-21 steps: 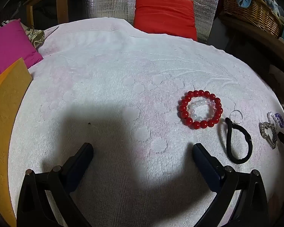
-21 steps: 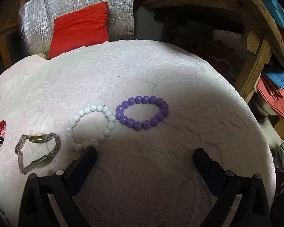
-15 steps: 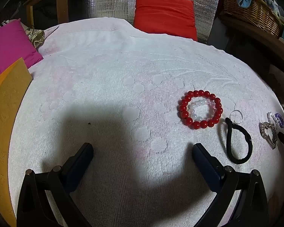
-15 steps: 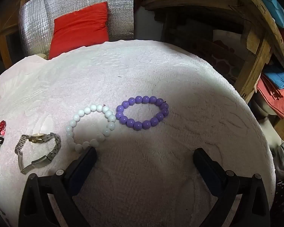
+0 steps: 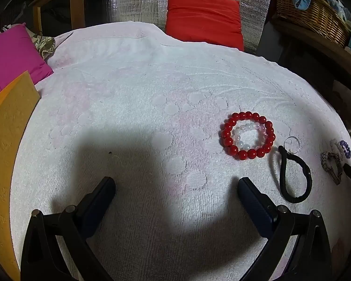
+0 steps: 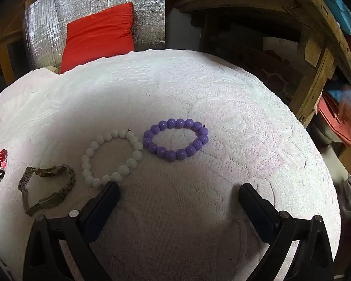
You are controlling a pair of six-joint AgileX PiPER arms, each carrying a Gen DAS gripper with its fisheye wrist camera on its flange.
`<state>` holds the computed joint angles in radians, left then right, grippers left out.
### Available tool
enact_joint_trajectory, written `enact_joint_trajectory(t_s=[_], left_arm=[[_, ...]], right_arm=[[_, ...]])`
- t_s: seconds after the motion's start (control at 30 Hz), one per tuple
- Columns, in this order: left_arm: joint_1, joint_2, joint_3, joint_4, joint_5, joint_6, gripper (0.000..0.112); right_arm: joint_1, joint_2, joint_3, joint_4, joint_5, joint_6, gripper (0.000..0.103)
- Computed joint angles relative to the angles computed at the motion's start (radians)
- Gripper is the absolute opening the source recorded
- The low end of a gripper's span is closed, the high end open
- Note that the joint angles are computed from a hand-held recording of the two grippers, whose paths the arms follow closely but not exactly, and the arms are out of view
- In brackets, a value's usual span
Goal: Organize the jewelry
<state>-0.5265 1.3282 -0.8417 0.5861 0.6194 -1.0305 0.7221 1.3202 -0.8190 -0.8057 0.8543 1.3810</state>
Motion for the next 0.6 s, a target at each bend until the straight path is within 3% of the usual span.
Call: enact_joint_trajectory(t_s=[0.6], left_arm=[[0.006,0.002,-0.002,-0.007,-0.007,0.008,0.103]], right_arm=[[-0.003,0.002,-0.001,0.002,-0.003,-0.002,0.103]])
